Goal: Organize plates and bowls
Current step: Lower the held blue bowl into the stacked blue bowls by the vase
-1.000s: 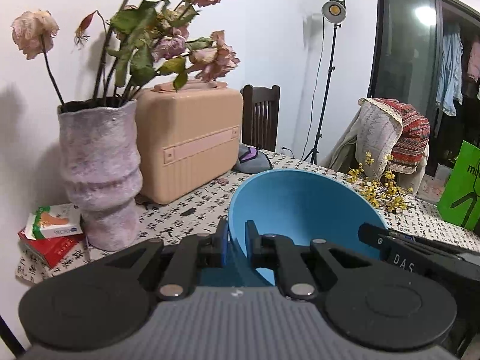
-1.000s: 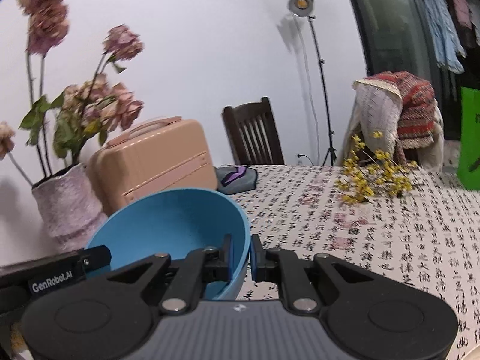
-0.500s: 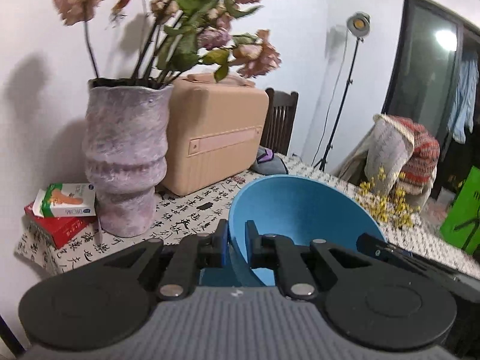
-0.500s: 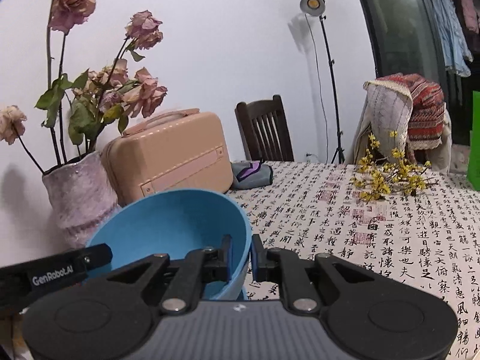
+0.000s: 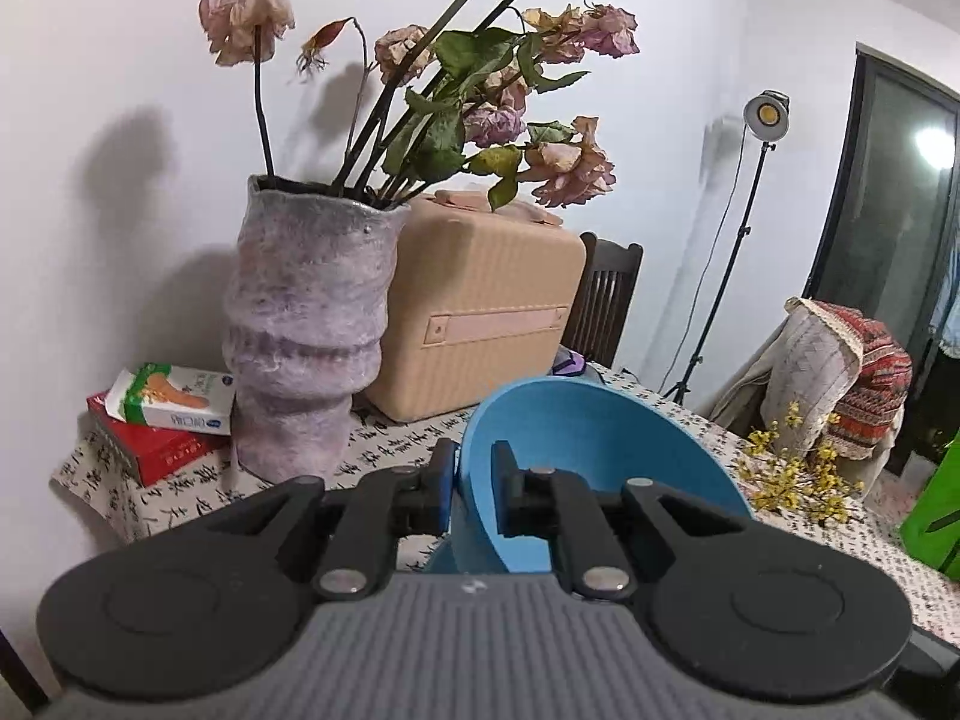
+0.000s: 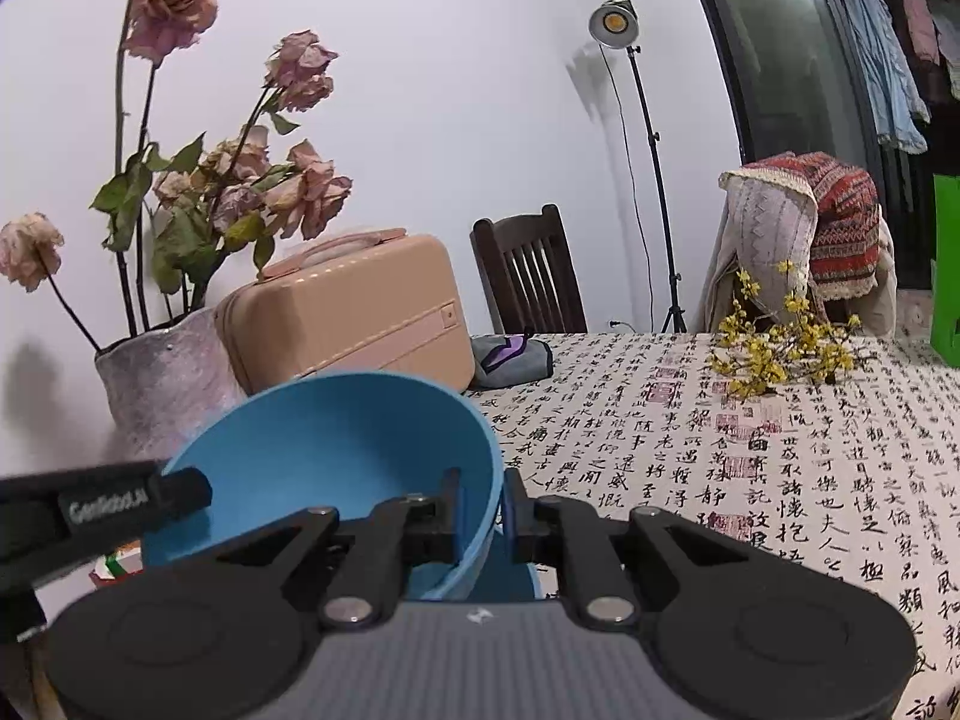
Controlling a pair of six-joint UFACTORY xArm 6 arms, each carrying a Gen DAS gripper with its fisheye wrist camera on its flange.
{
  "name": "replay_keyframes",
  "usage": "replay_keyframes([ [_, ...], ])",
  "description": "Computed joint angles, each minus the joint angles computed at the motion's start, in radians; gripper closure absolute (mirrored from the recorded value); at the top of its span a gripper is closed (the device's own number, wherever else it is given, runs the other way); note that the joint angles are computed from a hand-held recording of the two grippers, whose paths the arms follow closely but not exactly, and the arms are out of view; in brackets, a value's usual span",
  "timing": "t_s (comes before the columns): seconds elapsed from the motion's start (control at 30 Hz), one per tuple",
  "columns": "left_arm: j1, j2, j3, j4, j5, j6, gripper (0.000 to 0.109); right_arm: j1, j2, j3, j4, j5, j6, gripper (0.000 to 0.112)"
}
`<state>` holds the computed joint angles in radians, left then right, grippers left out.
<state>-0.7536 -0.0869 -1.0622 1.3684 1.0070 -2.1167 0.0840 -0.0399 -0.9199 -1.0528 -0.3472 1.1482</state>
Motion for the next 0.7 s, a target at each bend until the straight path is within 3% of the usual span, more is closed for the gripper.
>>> replay_keyframes([
  [0.37,-0.029,0.016,0.006,-0.021,0.032,-0.007,0.096,-0.007,0.003,0.011,-0.021,-0.002,0.001,0.100],
  [0.6,-0.029,0.023,0.020,-0.027,0.022,-0.009,0.096,0.015,0.003,0.042,0.069,0.025,-0.111,0.100],
  [0.7,-0.028,0.032,0.023,-0.037,0.022,-0.005,0.096,0.011,0.013,0.033,0.015,0.025,-0.068,0.100],
])
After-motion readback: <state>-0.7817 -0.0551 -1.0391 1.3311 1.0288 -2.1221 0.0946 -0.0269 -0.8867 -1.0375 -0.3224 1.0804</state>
